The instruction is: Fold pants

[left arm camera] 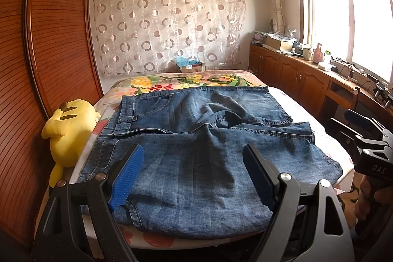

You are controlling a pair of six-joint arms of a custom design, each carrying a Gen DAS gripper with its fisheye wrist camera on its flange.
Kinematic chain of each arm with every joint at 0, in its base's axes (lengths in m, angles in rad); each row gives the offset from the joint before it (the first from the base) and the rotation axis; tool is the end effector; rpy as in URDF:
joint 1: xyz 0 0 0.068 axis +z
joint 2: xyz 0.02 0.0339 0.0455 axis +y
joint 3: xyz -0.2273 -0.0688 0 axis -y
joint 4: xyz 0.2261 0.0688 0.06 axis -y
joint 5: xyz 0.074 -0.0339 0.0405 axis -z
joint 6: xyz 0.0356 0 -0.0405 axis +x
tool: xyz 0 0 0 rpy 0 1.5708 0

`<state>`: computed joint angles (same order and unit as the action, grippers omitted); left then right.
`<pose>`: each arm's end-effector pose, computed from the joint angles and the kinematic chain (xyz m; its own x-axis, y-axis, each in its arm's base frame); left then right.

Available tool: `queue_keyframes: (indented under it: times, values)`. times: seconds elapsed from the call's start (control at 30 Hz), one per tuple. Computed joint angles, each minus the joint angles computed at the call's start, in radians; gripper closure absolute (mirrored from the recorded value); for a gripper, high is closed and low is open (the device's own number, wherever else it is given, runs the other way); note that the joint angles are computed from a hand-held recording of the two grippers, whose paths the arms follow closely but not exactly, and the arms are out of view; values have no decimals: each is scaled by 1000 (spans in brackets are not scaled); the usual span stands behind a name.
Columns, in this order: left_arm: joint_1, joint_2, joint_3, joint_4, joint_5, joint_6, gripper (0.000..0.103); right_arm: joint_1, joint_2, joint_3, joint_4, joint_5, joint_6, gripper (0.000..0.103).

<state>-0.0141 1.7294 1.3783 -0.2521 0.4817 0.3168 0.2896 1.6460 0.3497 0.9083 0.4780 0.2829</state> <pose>0.3755 -0.0218 0.2566 -0.4163 0.2820 -0.8644 0.5511 0.8344 0.0068 0.2480 0.0568 0.0988 -0.3050 0.1677 -0.9375 0.2496 0.9640 0.0913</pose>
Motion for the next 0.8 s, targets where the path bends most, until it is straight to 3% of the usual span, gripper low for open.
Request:
queue_keyframes:
  times: [0.43, 0.8]
  values:
    - [0, -2, 4, -11, 0, 3, 19, 2, -3, -1, -3, 2, 3, 1]
    - [-1, 84, 100, -75, -5, 30, 19, -3, 20, 13, -19, -3, 21, 1]
